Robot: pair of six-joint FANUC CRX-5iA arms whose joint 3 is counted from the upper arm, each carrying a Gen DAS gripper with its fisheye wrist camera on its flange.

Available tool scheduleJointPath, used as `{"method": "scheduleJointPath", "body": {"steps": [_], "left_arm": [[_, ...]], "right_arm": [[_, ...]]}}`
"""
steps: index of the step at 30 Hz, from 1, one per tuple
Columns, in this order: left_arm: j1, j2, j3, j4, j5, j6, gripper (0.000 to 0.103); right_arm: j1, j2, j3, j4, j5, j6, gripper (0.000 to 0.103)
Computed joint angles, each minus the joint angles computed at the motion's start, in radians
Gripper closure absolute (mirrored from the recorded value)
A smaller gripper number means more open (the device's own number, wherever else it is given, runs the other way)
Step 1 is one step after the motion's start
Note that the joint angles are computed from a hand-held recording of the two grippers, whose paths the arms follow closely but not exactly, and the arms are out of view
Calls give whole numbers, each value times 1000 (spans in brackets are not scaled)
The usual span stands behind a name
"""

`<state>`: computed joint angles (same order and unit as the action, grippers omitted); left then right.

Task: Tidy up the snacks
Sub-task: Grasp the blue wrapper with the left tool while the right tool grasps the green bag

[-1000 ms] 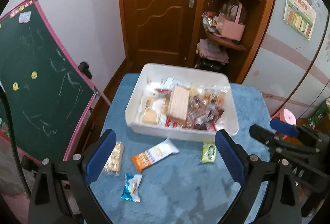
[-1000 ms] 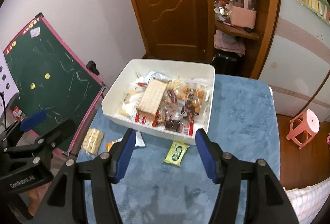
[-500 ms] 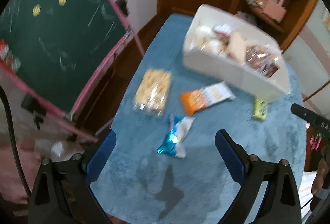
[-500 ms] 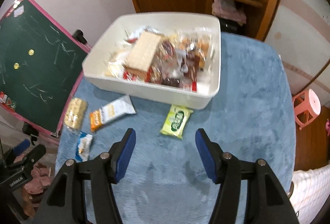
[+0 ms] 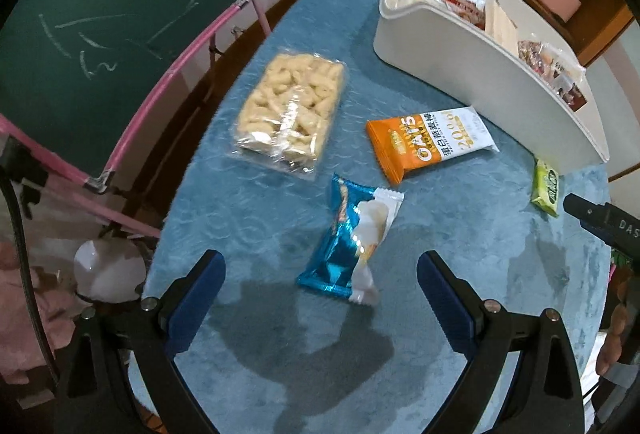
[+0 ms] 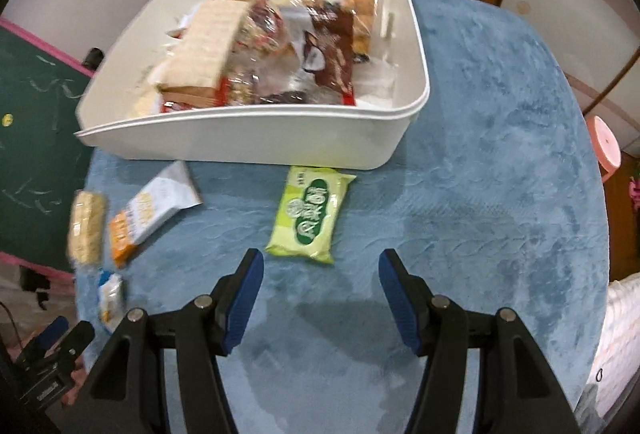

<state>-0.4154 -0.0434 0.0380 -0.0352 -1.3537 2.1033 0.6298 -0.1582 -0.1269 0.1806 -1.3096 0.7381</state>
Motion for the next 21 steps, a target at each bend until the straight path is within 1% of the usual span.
{"method": "scheduleJointPath", "body": {"steps": [5,10,12,14,16,18,21], "left_arm": [[7,52,15,20,18,-35,7],[4,93,39,10,11,-63,7],[6,108,44,15,8,-69,13],[9,128,50,26,-4,-78,24],[15,144,57,35,-16,-80,31],[7,152,68,21,-22,-71,31],[-15,176,103,-10,-52,-66,31]], "right_arm": [[-23,42,10,-28,15,8,42],[-24,75,30,-41,19,21,42],[-20,91,34,-34,19,19,42],[-15,107,37,-23,14,19,42],[-4,114,32,-2,16,12,42],[7,117,24,21,21,6,42],[24,108,-1,43,29,-14,44]]}}
